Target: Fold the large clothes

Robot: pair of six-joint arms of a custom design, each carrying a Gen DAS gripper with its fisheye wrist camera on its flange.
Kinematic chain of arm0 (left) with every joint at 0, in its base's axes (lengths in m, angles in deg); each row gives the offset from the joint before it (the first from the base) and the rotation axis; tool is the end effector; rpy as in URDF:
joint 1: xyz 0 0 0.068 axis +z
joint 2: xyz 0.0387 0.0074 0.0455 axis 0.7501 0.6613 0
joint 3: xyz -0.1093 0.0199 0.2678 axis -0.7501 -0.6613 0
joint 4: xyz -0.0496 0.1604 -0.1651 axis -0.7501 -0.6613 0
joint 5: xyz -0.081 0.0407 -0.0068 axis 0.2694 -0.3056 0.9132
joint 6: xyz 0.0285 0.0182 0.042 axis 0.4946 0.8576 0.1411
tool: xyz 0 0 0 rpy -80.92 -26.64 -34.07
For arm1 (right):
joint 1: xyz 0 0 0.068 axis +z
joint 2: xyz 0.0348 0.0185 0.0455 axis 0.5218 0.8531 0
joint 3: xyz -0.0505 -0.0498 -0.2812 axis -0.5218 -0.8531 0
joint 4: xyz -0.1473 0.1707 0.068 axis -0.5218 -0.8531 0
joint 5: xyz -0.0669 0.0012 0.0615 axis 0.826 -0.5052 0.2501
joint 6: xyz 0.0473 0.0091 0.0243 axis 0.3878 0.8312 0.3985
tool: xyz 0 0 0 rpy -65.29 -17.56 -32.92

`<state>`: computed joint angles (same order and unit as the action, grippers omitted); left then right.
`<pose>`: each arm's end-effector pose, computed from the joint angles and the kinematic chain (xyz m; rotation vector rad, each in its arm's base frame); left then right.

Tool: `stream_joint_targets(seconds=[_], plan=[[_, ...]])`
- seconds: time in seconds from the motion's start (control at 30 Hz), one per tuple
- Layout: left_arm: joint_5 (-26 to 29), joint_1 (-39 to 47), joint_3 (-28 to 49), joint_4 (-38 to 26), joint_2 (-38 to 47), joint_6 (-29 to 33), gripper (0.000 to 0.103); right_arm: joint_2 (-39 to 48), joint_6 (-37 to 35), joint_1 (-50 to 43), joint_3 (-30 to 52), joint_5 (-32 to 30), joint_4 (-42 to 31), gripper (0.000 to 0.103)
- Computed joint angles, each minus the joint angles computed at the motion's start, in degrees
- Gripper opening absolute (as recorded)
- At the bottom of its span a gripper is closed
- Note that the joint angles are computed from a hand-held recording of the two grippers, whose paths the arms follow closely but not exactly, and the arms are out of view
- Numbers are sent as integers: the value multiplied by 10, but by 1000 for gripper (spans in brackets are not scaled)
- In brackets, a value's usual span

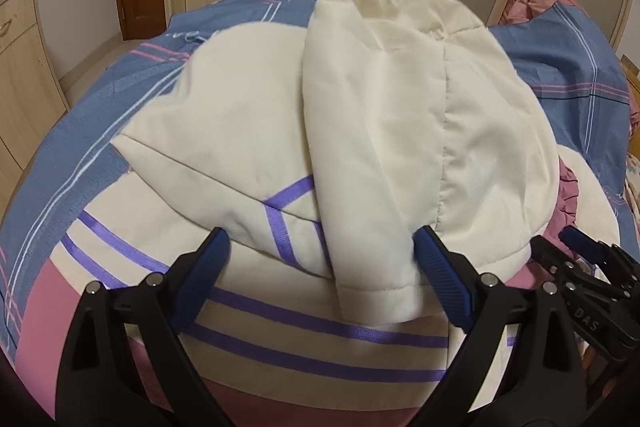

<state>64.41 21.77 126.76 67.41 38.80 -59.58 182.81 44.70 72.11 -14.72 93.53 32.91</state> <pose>0.3154 -0.1557 0.1357 0.1187 2.4285 -0.2544 0.2290 0.1748 0.1725 0.1752 2.4389 -0.0297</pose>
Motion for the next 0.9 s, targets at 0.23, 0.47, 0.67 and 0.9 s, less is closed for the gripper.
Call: stream_joint_targets(seconds=[0.23, 0.47, 0.67, 0.9], plan=[[-35, -21, -53, 70, -52, 25, 95, -130, 143, 56, -77, 133, -60, 66], [-26, -31, 2, 12, 1, 29, 96, -118, 104, -106, -175, -29, 52, 66], [45, 8, 27, -7, 38, -4, 101, -45, 128, -47, -115, 36, -11, 75], [60, 15, -26, 14, -44, 22, 99, -221, 182, 28, -177, 36, -49, 76]])
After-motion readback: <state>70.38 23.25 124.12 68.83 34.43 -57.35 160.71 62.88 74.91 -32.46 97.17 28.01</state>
